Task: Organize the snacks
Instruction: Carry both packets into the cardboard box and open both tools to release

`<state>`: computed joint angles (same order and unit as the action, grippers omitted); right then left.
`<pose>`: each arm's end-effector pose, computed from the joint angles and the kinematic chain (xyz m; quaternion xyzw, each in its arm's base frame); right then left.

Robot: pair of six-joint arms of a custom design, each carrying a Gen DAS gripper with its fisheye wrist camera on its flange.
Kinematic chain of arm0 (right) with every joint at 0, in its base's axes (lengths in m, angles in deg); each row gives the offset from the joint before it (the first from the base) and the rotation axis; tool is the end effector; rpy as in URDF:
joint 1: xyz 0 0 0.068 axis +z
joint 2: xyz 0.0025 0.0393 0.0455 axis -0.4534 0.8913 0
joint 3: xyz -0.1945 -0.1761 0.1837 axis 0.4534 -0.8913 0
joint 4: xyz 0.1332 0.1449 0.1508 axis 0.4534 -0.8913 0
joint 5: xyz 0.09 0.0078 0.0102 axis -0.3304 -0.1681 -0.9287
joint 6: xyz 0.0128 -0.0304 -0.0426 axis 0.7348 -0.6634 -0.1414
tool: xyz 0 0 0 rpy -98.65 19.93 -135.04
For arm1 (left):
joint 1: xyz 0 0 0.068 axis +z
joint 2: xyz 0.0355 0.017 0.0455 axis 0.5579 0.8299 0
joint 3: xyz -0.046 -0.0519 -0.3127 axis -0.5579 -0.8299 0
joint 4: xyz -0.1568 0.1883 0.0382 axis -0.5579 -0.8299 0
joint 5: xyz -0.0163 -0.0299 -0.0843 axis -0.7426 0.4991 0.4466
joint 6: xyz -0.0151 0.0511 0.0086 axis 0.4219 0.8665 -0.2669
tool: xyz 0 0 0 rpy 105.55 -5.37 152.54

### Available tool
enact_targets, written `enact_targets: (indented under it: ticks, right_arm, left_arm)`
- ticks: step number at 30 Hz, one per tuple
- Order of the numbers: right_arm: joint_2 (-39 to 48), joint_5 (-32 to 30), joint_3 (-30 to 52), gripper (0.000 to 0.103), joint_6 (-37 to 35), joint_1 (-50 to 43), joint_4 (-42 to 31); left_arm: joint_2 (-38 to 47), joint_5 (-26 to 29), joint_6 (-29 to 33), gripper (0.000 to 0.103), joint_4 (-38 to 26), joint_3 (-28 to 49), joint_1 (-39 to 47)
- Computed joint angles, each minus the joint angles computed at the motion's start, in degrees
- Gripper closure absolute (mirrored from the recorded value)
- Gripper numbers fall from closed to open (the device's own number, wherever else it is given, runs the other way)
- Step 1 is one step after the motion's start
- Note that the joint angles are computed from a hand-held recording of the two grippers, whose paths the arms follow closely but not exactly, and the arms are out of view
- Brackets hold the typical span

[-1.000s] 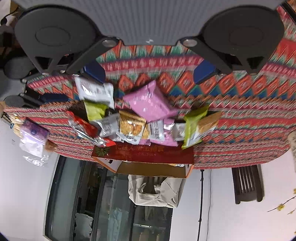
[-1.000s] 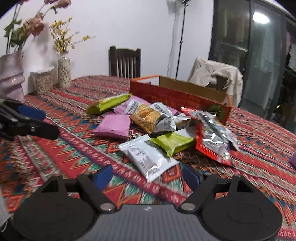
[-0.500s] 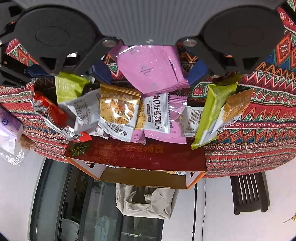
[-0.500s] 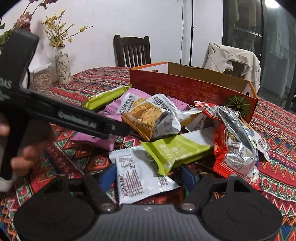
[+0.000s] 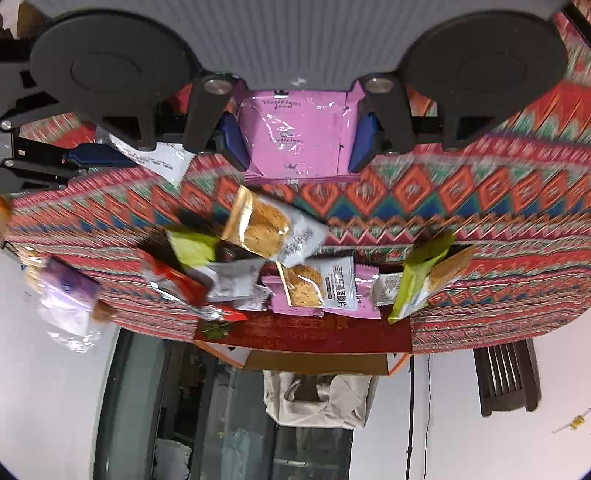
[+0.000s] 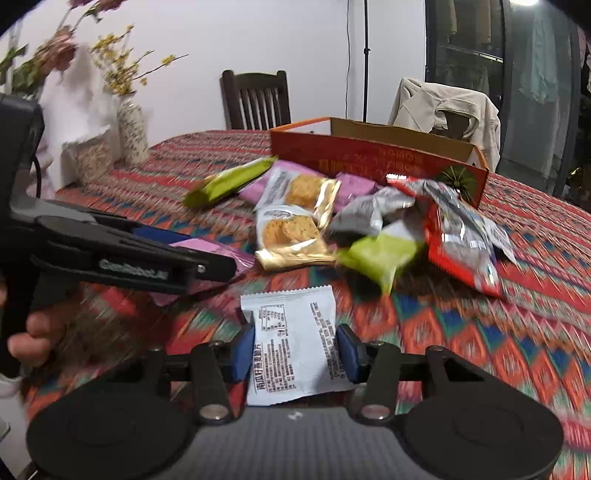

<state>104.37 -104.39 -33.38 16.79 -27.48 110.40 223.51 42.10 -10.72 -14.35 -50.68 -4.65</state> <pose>0.2931 0.0187 0.0001 -0.3532 0.8233 0.1884 0.4024 0.2151 -0.1482 0.0280 -0.0554 0.8954 -0.0171 0.4415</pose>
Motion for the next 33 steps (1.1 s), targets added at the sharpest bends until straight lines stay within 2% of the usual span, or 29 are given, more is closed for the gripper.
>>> enact_targets:
  ticks: [4, 6, 9, 16, 18, 20, 24, 27, 30, 33]
  right_arm:
    - [0.5, -3.83, -8.37, 0.059, -3.71, -5.42, 5.31]
    - [1.3, -4.66, -11.44, 0.059, -4.2, -7.93, 9.38]
    - [0.18, -6.88, -13.83, 0.059, -4.57, -10.7, 10.96]
    - [-1.73, -8.61, -16.84, 0.059, -5.85, -10.97, 13.91]
    - [-2.62, -8.93, -16.62, 0.059, -5.2, -10.93, 13.52]
    - [-4.71, -9.44, -15.49, 0.059, -4.48, -10.86, 11.27]
    - [-12.29, -9.98, -11.21, 0.059, -1.49, -10.02, 5.52]
    - [-20.2, -10.15, -4.97, 0.059, -0.45, -8.85, -4.43]
    - [-25.8, -9.81, 5.49, 0.059, 1.42, -7.14, -16.98]
    - [-25.88, -8.45, 21.16, 0.059, 4.89, -4.29, -30.57]
  left_arm:
    - [-2.44, -7.66, -5.23, 0.043, 1.5, -5.79, -7.73]
    - [-4.1, -9.82, -6.47, 0.043, 2.27, -7.8, -9.89]
    - [-6.83, -12.14, -7.12, 0.043, 1.16, -8.5, -11.72]
    - [-10.27, -11.93, -4.89, 0.043, 1.71, -9.51, -11.58]
    - [-11.07, -8.47, -1.93, 0.043, 5.27, -10.57, -8.76]
    - [-13.43, -2.0, 1.15, 0.043, 6.83, -10.9, -3.89]
    - [-26.24, 9.71, 9.4, 0.043, -8.3, -4.18, 7.47]
    - [-32.15, 15.64, 14.85, 0.043, -21.37, 5.17, 14.72]
    - [-31.53, 19.33, 19.5, 0.043, -33.38, 18.52, 20.88]
    - [-25.55, 22.97, 21.6, 0.043, -43.11, 34.34, 26.13]
